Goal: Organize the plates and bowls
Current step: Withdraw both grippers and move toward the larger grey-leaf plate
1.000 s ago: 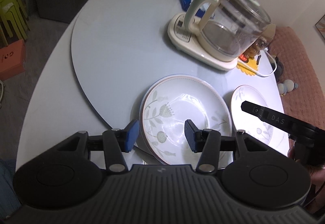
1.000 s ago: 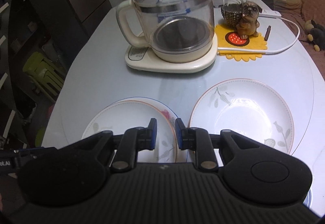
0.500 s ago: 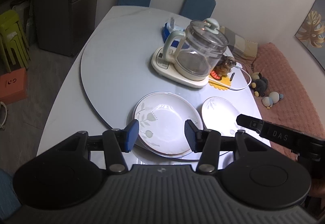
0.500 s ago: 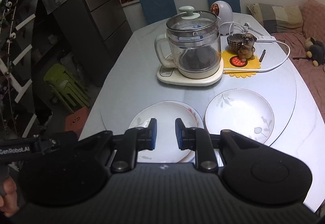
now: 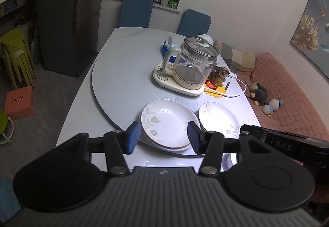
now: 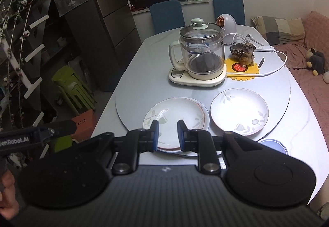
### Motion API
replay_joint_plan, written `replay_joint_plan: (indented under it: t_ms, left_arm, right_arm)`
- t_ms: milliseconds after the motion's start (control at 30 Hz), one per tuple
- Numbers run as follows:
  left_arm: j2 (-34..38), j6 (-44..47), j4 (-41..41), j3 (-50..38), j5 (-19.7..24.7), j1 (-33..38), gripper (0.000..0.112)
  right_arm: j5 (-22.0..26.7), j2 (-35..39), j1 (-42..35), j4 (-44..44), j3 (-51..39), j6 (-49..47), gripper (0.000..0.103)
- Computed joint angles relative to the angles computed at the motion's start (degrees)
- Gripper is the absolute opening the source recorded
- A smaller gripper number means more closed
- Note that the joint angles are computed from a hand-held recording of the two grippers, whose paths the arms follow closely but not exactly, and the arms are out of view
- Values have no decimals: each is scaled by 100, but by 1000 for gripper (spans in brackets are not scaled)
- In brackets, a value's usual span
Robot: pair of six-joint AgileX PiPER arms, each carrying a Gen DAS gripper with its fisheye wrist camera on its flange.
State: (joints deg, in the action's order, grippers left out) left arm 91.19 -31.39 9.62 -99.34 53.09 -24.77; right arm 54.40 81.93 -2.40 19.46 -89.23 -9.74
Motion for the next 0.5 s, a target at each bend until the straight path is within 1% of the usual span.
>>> replay_joint_plan:
  t_ms: [133, 267, 433, 500]
  left_arm:
    - [-531, -138, 117, 720, -237, -132, 56]
    - [-1023, -325, 254, 1371, -385, -317, 56]
    - [-1338, -473, 291, 1812, -467, -509, 56]
    - [-1387, -419, 145, 1901, -553, -493, 56]
  right_arm:
    - [-105, -505, 133, -66, 573, 79, 24]
    - [-147, -974, 349, -356, 1042, 418, 24]
    - [-89, -1368, 647, -925, 1321, 1069, 24]
    - [-45, -1484, 697, -1062, 1402, 1222, 24]
